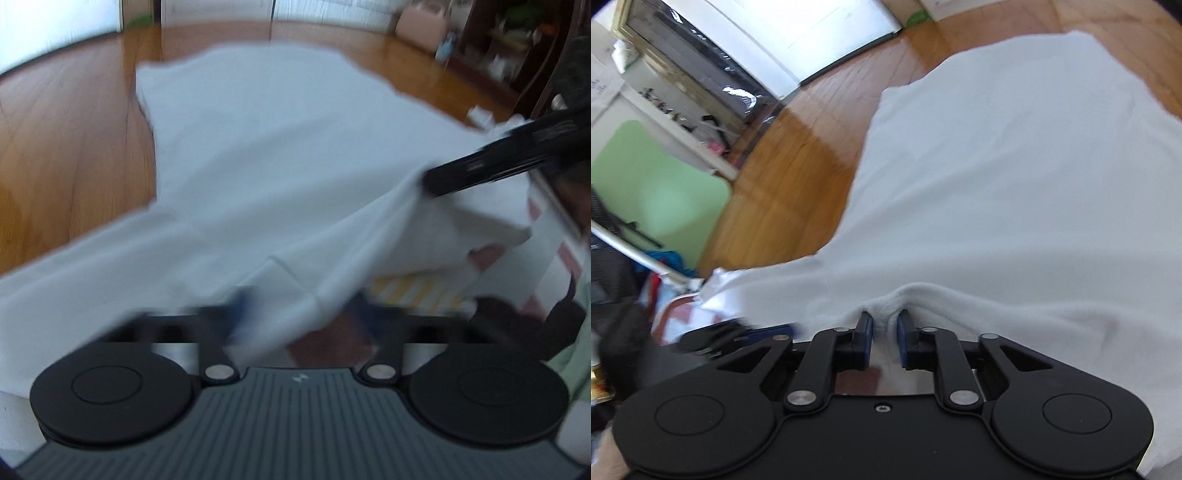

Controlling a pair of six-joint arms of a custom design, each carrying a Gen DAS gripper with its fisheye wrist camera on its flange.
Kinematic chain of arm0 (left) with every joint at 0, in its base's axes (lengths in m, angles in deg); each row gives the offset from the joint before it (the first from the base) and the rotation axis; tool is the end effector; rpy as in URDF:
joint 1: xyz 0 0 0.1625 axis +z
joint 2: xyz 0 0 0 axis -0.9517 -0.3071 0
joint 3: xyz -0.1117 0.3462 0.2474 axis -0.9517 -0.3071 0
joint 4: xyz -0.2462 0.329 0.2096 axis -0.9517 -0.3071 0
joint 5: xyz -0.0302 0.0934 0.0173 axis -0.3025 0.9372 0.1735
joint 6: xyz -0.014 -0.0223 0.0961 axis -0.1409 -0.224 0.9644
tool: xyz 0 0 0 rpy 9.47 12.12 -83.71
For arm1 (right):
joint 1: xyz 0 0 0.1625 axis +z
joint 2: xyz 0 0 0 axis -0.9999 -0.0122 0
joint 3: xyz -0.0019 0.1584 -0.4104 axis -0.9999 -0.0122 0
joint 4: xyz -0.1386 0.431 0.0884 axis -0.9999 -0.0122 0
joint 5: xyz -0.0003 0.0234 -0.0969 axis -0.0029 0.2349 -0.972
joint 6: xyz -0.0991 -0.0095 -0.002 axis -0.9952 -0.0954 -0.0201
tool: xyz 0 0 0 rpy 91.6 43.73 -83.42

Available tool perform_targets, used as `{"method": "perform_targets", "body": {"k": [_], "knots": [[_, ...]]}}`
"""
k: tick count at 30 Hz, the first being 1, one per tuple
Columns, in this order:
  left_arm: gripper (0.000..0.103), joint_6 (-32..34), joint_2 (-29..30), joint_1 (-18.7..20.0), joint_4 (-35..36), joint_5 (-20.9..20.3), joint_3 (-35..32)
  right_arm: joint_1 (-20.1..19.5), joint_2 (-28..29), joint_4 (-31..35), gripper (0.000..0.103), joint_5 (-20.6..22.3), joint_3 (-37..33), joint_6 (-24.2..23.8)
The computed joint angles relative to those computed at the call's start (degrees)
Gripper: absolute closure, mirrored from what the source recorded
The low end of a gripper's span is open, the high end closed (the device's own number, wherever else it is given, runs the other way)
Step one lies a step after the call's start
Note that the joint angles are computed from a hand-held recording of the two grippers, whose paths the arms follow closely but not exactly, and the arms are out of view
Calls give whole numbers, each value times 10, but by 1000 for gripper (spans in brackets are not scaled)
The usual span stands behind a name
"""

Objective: Fold clothes

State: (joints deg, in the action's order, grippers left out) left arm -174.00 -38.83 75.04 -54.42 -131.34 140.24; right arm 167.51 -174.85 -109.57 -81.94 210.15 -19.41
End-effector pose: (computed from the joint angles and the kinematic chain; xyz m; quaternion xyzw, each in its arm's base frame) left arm -0.2783 -0.2077 0.0373 0.0335 0.9044 -0.3074 0.2939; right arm 0.0584 -0.3995 0.3045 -0.3234 0.9457 0.0020 0.0331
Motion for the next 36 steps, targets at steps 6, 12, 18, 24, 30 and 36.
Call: {"method": "perform_targets", "body": {"k": [6,12,18,24,30,36], "knots": [[96,-80,-40,-13,-14,13,28,-27,-13,6,78,-29,12,-22],[96,-83,-44,-19,-14,13,32,-57,-29,86,64,-7,-3,-38],[96,-67,-40,-17,-5,21,20,-46,-53,76,48,-70,31,-114],[96,-87,-74,-63,32,-2,17,-70,-91,94,97,0,47,-202],[86,-72,-51,-54,31,-125,4,-63,-182,85,97,-125,97,-405],[60,9,18,-26,76,-152,-50,-66,-159,124,92,-148,68,-345]]}}
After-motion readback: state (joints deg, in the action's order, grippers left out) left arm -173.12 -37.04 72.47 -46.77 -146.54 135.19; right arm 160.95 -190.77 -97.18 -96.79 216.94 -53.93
